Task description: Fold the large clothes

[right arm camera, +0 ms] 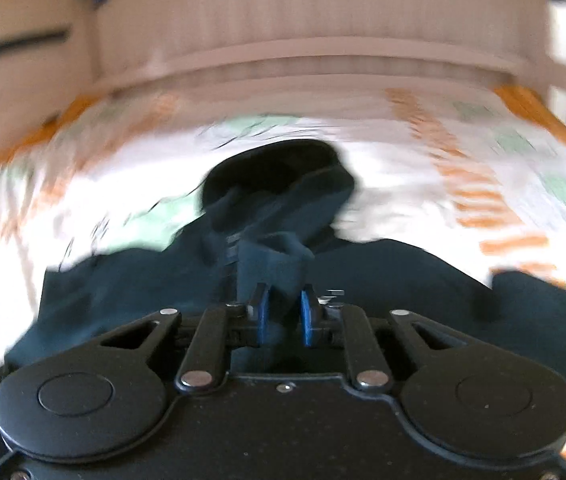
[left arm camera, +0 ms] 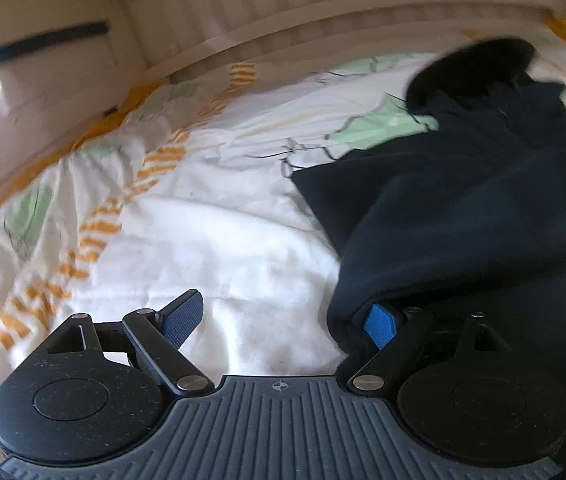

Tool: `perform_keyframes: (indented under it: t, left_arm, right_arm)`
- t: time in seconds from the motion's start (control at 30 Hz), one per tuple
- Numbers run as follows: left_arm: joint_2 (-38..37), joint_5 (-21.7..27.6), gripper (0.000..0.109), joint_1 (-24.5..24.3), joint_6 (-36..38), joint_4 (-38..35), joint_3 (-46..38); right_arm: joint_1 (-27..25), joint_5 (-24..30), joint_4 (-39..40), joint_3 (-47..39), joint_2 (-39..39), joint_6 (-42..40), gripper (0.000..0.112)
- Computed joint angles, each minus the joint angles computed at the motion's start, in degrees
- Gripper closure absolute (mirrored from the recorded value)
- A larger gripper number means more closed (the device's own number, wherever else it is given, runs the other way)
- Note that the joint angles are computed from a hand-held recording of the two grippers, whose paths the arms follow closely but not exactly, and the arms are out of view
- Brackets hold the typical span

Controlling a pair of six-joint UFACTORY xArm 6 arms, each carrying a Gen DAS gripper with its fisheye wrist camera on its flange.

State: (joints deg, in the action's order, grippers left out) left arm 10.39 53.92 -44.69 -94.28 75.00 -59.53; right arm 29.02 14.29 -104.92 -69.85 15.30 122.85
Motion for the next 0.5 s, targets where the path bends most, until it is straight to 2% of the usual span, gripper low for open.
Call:
perform_keyframes:
  t: [0.1, 0.23, 0.33, 0.43, 0.5]
  left_arm:
    - [-1.18, -1.15, 0.026, -0.95, 8.91, -1.11, 0.4]
    - [-6.18, -9.45, 0.026, 0.2, 16.64, -4.43, 4.45]
    - [-11.93, -17.07, 0.025, 2.35, 12.63, -5.19, 8.67]
    - [-15.59, -25.87, 0.025, 6.66, 0.43, -1.96, 10.98]
    - [-15.04, -27.76, 0.025, 8.96, -6.85, -0.81, 9.84]
  right_arm:
    - [-3.91, -3.03, 0.24, 3.16, -1.39, 4.51, 0.089]
    - [-6.25, -5.93, 1.33, 4.86, -0.22, 4.48, 0.088]
    - [-5.86, -5.59, 2.87, 5.58, 0.2, 1.64, 0.083]
    - [-5.44, -5.24, 0.53, 5.97, 0.19, 3.1, 0.079]
    - [-5.21, -4.97, -0.38, 6.32, 0.05, 3.97, 0.079]
